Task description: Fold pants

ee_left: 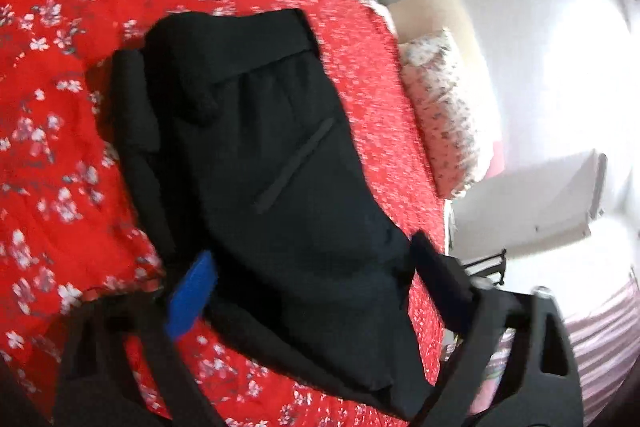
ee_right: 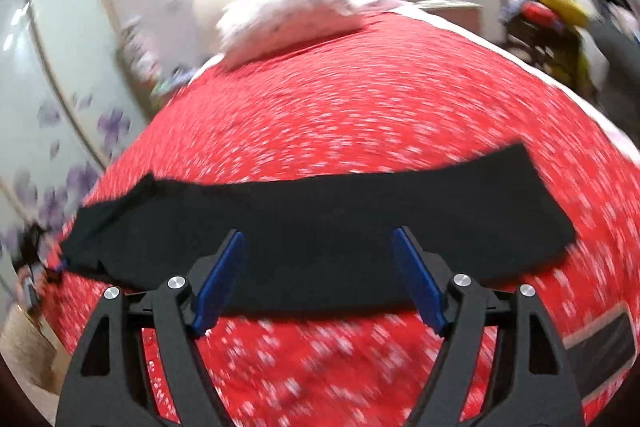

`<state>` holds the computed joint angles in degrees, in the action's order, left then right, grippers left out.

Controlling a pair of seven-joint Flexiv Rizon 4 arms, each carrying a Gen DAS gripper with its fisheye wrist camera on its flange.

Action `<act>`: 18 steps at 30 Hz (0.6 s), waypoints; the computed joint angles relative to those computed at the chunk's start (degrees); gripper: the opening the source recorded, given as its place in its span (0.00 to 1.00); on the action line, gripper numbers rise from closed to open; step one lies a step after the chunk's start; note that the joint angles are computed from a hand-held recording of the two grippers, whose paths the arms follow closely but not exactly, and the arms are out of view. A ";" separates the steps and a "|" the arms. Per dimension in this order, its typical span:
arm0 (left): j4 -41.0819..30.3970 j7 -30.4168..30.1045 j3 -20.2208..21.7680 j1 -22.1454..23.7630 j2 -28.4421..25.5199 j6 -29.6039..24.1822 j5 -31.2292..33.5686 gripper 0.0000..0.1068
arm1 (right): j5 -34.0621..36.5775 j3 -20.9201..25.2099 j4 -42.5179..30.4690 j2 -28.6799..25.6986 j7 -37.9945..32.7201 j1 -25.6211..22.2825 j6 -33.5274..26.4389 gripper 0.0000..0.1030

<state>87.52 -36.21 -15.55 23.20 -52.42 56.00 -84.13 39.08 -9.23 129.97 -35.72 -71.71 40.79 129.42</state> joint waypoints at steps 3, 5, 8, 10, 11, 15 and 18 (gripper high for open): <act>-1.31 -5.91 1.91 -0.77 -1.32 0.90 4.83 0.28 | 1.73 4.60 3.00 -0.81 4.10 -2.69 6.67 0.76; -1.42 -7.70 1.93 -0.48 -1.99 1.83 7.01 0.14 | 1.21 7.91 4.53 -1.91 7.36 -5.45 10.76 0.77; 0.45 -2.53 0.96 -0.27 -0.44 5.40 7.11 0.10 | 0.12 10.29 5.66 -2.77 10.87 -8.11 13.97 0.77; 1.74 2.70 0.92 -0.81 1.31 8.35 7.80 0.09 | -0.60 10.79 5.99 -3.37 12.09 -8.96 15.33 0.77; 2.16 4.79 0.78 -0.93 1.98 9.64 7.86 0.09 | -0.83 10.91 6.14 -3.63 12.49 -9.18 16.08 0.77; 0.67 3.60 3.65 -3.05 0.73 13.52 14.66 0.11 | -1.05 11.76 6.46 -4.85 14.86 -10.19 18.70 0.77; 1.93 3.30 2.10 -2.64 0.46 17.59 16.80 0.19 | -0.28 12.75 6.29 -5.91 18.88 -11.96 20.43 0.77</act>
